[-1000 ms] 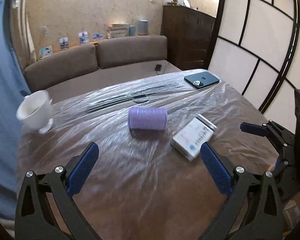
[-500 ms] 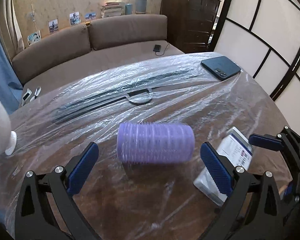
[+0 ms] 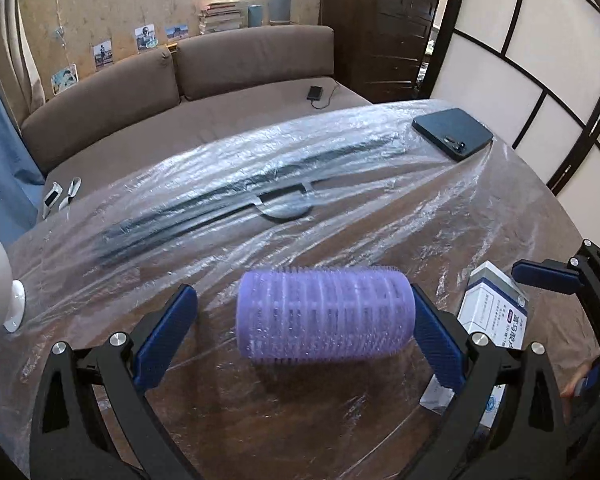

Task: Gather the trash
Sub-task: 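Grasp the purple hair roller with left tool while right tool grasps white medicine box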

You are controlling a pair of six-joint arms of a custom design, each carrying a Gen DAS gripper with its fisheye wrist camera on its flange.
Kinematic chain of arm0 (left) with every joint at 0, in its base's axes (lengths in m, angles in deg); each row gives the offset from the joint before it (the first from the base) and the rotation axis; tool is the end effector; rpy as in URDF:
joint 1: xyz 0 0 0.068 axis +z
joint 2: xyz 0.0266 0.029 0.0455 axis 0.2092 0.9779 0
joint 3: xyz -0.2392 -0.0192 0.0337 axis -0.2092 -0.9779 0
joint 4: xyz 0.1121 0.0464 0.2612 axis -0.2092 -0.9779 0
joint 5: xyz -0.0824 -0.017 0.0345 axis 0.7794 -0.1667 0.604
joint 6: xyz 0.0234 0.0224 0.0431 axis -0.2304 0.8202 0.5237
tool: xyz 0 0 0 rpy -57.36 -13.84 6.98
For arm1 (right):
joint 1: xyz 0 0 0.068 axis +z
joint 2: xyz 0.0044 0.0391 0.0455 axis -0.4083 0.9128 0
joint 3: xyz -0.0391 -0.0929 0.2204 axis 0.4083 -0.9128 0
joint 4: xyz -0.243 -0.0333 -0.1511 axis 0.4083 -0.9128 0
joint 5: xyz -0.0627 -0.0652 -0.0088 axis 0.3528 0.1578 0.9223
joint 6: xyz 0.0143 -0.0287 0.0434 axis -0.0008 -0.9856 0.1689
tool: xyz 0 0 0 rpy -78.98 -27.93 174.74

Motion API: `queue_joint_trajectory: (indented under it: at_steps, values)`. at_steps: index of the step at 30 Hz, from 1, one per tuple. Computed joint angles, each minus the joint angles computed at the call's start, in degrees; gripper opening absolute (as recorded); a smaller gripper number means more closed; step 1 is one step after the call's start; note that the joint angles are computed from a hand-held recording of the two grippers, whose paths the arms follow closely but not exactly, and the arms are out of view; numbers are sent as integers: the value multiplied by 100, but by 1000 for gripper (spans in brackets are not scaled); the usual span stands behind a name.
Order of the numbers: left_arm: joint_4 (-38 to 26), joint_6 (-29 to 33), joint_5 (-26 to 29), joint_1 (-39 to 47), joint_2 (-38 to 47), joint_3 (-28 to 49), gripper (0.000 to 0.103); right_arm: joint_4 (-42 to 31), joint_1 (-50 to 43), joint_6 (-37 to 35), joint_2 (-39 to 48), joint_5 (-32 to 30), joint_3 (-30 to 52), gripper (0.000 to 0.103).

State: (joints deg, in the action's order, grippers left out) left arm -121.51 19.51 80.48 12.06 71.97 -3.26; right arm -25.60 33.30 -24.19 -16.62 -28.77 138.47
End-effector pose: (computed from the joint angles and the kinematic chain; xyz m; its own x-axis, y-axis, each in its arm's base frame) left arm 0.2953 -0.0186 0.2148 -0.4862 0.6369 -0.5983 0.8218 0.5660 -0.0653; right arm 0.1215 0.1517 0.2429 -0.7801 0.0659 -0.6222 0.1219 0.9914 -0.0478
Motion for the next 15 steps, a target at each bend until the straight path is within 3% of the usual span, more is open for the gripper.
queue_joint_trajectory:
  at_steps: [10,15]
  values:
    - [-214,94,100,25,207,207,102,228,-589,-796,-571,-581,-349,99]
    - [-169,187,117,42,185,123,102,318,-509,-826,-495,-612,-384,99]
